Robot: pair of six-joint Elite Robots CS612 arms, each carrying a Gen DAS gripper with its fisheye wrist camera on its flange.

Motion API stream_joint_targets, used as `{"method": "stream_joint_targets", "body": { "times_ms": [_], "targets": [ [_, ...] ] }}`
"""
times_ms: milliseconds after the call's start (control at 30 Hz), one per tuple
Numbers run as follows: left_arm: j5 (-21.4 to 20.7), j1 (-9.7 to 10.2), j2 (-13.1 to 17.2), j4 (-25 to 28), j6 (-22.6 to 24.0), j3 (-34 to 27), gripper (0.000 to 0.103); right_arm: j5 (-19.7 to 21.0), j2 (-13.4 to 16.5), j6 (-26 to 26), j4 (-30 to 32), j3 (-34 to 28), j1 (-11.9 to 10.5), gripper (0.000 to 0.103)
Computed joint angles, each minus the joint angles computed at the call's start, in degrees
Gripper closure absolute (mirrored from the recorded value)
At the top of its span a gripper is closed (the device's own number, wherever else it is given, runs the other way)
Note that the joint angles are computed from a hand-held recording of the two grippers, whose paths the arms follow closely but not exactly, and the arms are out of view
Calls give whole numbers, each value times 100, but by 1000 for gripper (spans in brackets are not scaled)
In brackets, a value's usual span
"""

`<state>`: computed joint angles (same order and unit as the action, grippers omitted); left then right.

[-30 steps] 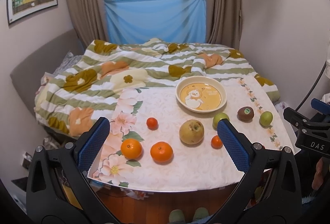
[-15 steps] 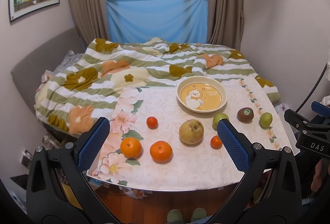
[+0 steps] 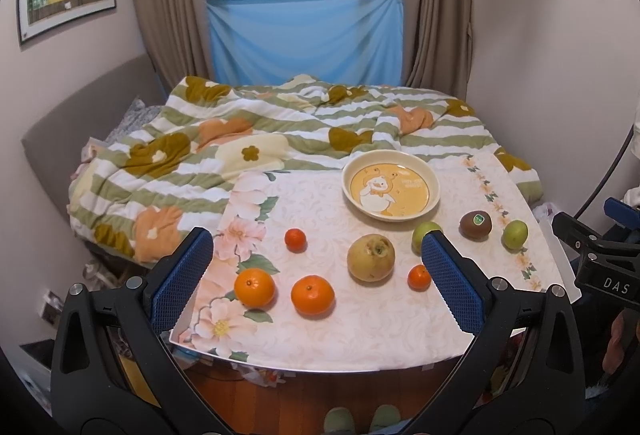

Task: Organize fruits

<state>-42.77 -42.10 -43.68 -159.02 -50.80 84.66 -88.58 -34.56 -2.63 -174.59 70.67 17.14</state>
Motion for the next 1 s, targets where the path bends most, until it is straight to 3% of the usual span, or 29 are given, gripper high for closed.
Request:
{"method": "stream_joint_targets", "body": {
  "times_ms": [1000],
  "targets": [
    [-42, 4, 42, -92, 87, -68, 0, 24, -8, -1, -43, 15, -2, 0]
  ]
}}
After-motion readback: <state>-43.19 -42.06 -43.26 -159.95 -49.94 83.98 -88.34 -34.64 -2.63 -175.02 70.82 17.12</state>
